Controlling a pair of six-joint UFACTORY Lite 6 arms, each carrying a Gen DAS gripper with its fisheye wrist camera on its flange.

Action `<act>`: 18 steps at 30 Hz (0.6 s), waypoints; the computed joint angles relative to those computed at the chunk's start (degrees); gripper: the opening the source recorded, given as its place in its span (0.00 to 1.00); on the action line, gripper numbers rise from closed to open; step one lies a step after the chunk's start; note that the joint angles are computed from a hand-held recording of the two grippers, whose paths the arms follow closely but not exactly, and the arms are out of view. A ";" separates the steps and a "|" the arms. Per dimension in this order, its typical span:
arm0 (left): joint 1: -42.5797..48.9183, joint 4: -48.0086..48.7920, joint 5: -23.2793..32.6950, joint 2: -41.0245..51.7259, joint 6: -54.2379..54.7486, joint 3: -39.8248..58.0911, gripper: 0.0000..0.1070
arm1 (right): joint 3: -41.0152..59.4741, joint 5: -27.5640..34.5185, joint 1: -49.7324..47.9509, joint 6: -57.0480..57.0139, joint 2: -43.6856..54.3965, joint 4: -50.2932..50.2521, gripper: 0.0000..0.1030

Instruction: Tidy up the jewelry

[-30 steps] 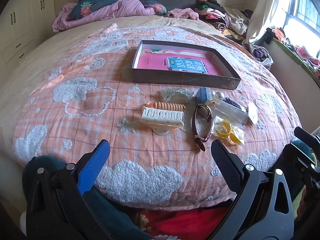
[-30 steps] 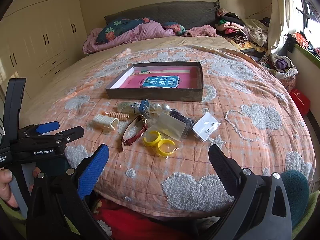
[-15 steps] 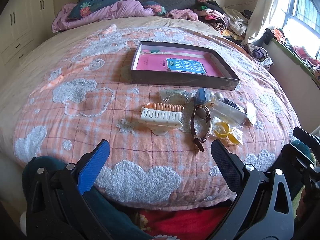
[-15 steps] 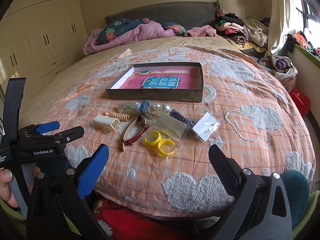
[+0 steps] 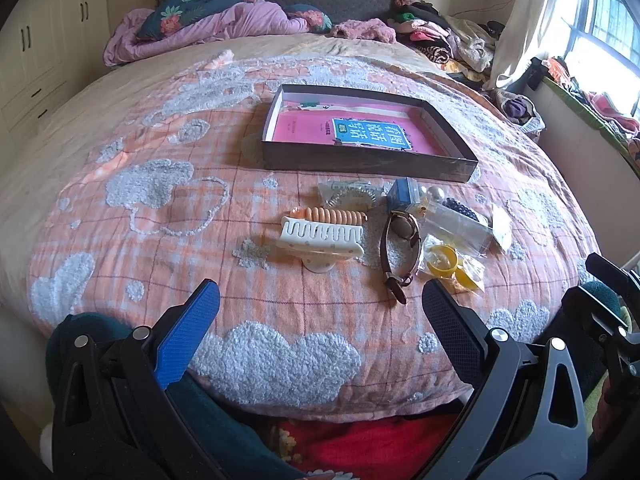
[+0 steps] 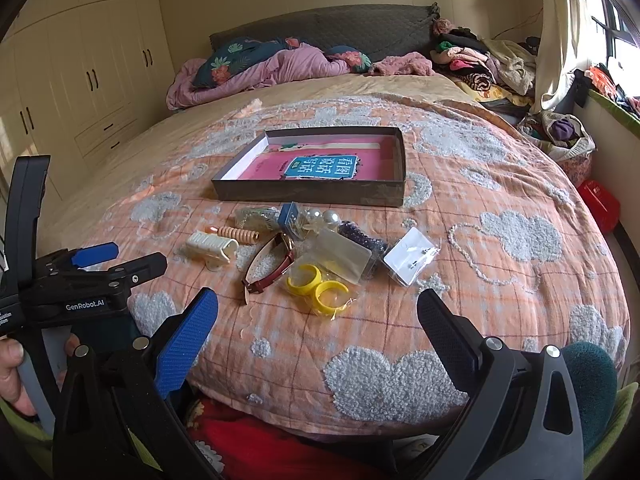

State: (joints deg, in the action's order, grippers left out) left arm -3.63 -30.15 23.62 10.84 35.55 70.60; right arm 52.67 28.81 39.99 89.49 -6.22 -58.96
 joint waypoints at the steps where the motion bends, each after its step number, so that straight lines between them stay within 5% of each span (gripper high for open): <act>1: -0.02 -0.06 -0.12 0.01 0.10 -0.05 0.88 | 0.10 0.08 0.10 0.03 0.06 -0.01 0.96; 18: -1.46 2.16 0.82 0.81 -3.41 2.59 0.88 | 1.21 -0.78 -1.09 -2.64 0.73 1.01 0.96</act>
State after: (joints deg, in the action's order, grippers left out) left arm -5.09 -27.99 24.43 11.65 32.14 73.19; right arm 53.88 28.02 38.89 86.85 -5.49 -57.95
